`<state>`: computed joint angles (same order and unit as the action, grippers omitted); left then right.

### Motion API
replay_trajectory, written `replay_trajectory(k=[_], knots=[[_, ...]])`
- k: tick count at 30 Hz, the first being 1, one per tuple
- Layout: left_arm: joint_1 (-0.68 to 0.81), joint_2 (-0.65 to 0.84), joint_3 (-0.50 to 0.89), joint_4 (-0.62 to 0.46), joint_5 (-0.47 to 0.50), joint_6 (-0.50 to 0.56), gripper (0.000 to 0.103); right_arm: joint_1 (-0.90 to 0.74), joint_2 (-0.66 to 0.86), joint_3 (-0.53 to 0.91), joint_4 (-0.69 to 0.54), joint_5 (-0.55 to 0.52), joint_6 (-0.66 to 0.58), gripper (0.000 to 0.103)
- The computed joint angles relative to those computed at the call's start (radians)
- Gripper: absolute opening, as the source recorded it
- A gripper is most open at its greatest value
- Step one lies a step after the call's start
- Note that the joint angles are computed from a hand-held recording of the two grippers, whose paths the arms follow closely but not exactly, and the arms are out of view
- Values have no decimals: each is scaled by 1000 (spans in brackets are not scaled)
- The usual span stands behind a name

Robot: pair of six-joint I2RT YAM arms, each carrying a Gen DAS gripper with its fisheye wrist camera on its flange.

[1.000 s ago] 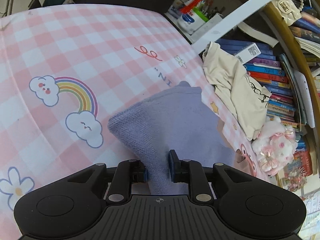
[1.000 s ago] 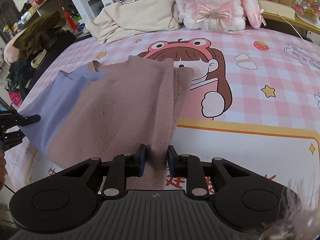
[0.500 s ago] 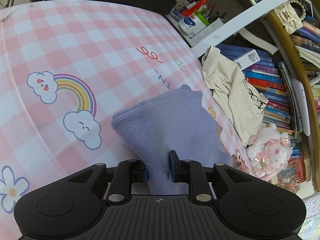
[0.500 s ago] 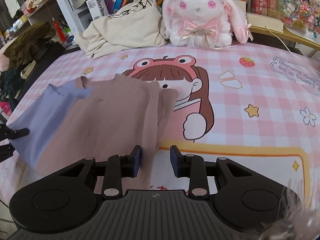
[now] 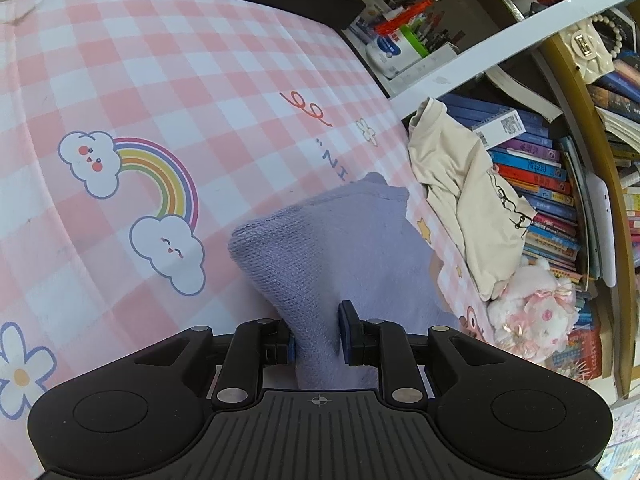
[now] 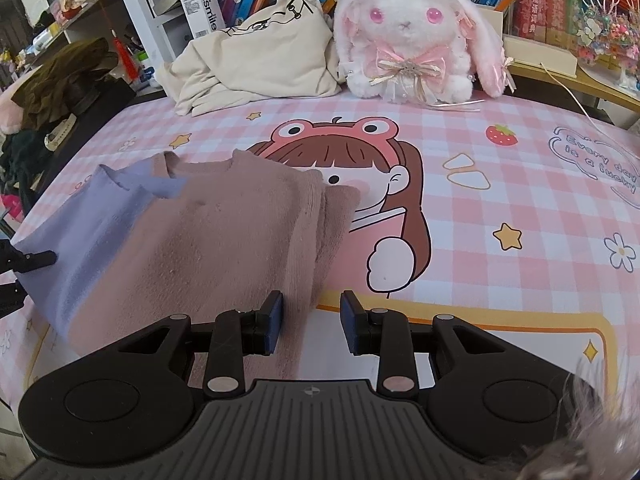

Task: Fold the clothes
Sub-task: 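Fold the lavender side toward the right gripper while the right grips the mauve side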

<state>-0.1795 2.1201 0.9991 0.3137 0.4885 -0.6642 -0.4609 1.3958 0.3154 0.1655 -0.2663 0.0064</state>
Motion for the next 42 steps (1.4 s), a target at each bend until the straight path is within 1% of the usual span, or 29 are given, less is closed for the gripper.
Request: replay_trajectory(k=[11, 14, 16, 18, 20, 22, 26, 31, 34, 37, 39, 41, 42], knots=[[-15, -6, -1, 0, -31, 13, 22, -30, 0, 3, -21, -52, -26, 29], [-23, -13, 3, -14, -49, 52, 21, -45, 27, 14, -25, -75, -31, 29], [-34, -21, 11, -38, -73, 95, 18, -59, 54, 25, -28, -100, -38, 26], [-50, -41, 5, -40, -104, 140, 16, -72, 86, 39, -30, -128, -46, 21], [-68, -74, -16, -21, -127, 174, 13, -74, 103, 45, -28, -143, -55, 17], [-80, -117, -58, 42, -127, 198, 12, -76, 113, 48, -25, -156, -66, 15], [-124, -232, -111, 82, -138, 256, 12, -105, 141, 57, -23, -199, -88, 15], [-232, -361, -120, 53, -181, 376, 12, -147, 185, 74, -20, -258, -99, 15], [-331, -400, -113, 25, -243, 459, 12, -175, 215, 89, -22, -298, -111, 15], [-437, -414, -100, -11, -317, 535, 13, -195, 235, 101, -32, -325, -124, 15], [-520, -399, -97, -32, -384, 598, 14, -207, 249, 110, -39, -344, -132, 15], [-604, -363, -69, -90, -437, 661, 18, -224, 266, 122, -53, -367, -135, 15], [-638, -338, -50, -128, -452, 698, 22, -233, 274, 129, -60, -379, -137, 15]])
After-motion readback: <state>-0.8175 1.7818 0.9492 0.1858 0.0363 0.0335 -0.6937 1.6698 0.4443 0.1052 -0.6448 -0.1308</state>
